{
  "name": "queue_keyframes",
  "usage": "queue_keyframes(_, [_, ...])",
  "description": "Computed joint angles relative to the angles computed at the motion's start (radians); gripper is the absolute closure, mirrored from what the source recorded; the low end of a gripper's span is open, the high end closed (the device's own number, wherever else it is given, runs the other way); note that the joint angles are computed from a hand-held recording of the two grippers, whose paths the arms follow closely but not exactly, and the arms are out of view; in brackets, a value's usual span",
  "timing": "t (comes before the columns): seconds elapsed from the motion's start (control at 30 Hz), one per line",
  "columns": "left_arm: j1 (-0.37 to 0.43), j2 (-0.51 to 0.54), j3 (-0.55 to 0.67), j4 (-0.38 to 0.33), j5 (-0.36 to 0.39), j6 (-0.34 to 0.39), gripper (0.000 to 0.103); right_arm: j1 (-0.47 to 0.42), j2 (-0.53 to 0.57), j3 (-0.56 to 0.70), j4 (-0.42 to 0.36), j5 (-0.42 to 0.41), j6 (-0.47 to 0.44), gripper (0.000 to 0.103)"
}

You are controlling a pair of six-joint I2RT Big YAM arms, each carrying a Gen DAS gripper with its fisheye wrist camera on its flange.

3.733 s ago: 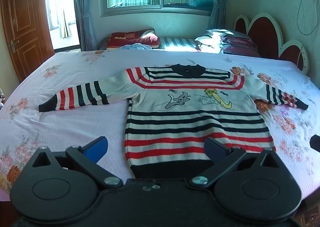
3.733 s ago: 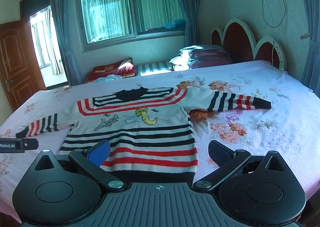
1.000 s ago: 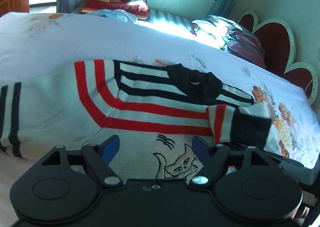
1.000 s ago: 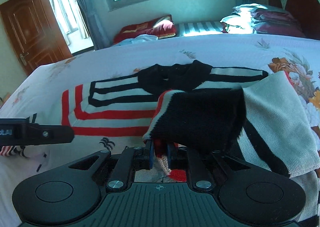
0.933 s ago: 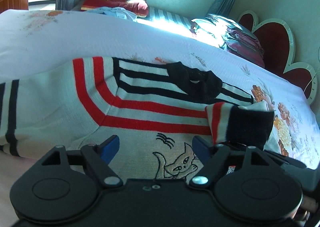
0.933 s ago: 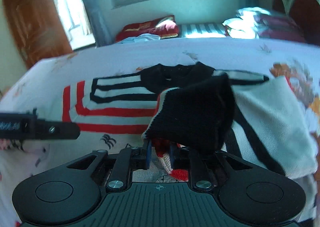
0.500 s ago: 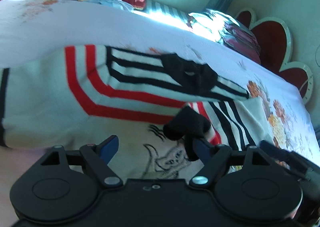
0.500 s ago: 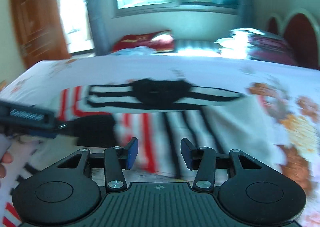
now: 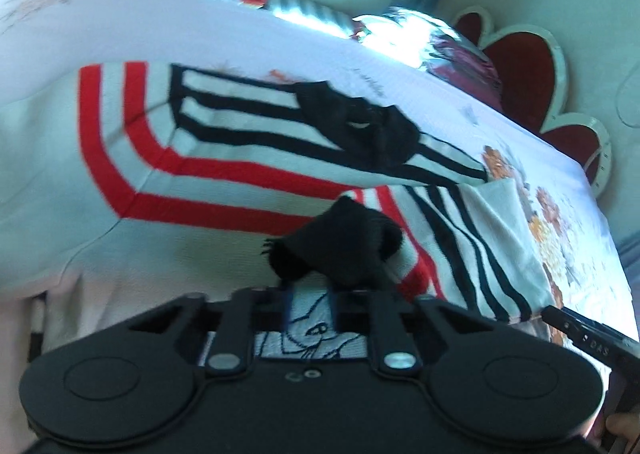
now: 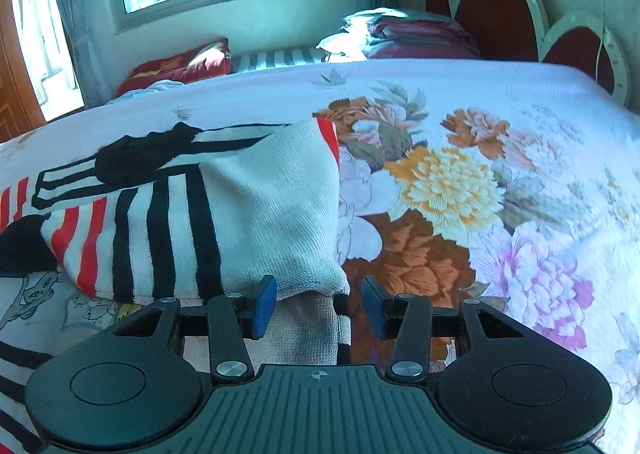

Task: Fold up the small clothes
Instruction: 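Grasp the folded black cuff with the left gripper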

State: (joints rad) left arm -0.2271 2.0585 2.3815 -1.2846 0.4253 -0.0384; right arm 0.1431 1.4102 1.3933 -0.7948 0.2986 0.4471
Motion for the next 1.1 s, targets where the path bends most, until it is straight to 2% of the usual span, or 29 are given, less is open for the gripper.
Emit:
queue_keyframes(0.03, [0.001, -0.005, -0.009, 0.018, 0.008, 0.01, 0.103, -0.002, -0.001, -0.003, -0.001, -0.006, 0.004, 0.056])
queue_keyframes(0.17, [0.009, -0.006, 0.009, 0.056, -0.008, 0.039, 0.103, -0.013, 0.008, -0.002, 0.004, -0.029, 0.015, 0.056])
queue_keyframes(0.27, [0.025, 0.008, 0.046, 0.076, -0.034, 0.017, 0.103, -0.012, 0.012, 0.002, 0.009, -0.029, 0.022, 0.056])
queue_keyframes(0.33, [0.037, 0.05, 0.121, 0.02, -0.028, 0.009, 0.103, -0.011, 0.012, 0.001, 0.028, -0.047, 0.01, 0.056])
queue_keyframes(0.4, [0.049, 0.109, 0.233, -0.093, 0.004, 0.001, 0.103, -0.009, 0.021, 0.012, 0.012, -0.041, 0.009, 0.056])
queue_keyframes(0.43, [0.052, 0.114, 0.244, -0.116, 0.022, -0.005, 0.096, -0.01, 0.018, 0.01, 0.014, -0.042, 0.016, 0.056])
queue_keyframes(0.47, [0.055, 0.107, 0.234, -0.121, 0.037, -0.007, 0.072, -0.012, 0.012, 0.005, 0.019, -0.047, 0.022, 0.056])
queue_keyframes(0.5, [0.055, 0.091, 0.205, -0.109, 0.044, -0.018, 0.057, -0.012, 0.009, 0.004, 0.018, -0.045, 0.022, 0.056])
queue_keyframes(0.53, [0.054, 0.072, 0.174, -0.089, 0.038, -0.05, 0.02, -0.012, 0.009, 0.004, 0.016, -0.041, 0.02, 0.056])
queue_keyframes(0.57, [0.054, 0.049, 0.129, -0.055, 0.039, -0.094, 0.001, -0.013, 0.008, 0.005, 0.014, -0.041, 0.02, 0.056])
queue_keyframes(0.6, [0.055, 0.024, 0.077, -0.009, 0.056, -0.133, 0.002, -0.013, 0.009, 0.006, 0.013, -0.042, 0.021, 0.056])
queue_keyframes(0.73, [0.055, 0.037, 0.085, -0.019, 0.123, -0.174, 0.015, -0.013, 0.002, 0.003, 0.015, -0.038, 0.027, 0.056])
queue_keyframes(0.8, [0.068, -0.006, 0.012, 0.047, 0.136, -0.223, 0.014, -0.013, -0.007, -0.003, 0.016, -0.039, 0.033, 0.056])
queue_keyframes(0.87, [0.084, -0.042, -0.04, 0.105, 0.117, -0.272, 0.011, -0.013, -0.016, -0.011, 0.021, -0.034, 0.033, 0.056])
queue_keyframes(0.93, [0.1, -0.058, -0.056, 0.135, 0.113, -0.301, 0.008, -0.013, -0.018, -0.013, 0.023, -0.03, 0.038, 0.056])
queue_keyframes(1.0, [0.104, -0.04, -0.018, 0.097, 0.127, -0.285, 0.007, -0.013, -0.017, -0.013, 0.025, -0.032, 0.041, 0.056])
queue_keyframes(1.1, [0.084, 0.01, 0.055, -0.018, 0.154, -0.198, 0.01, -0.013, -0.009, -0.01, 0.022, -0.04, 0.047, 0.056])
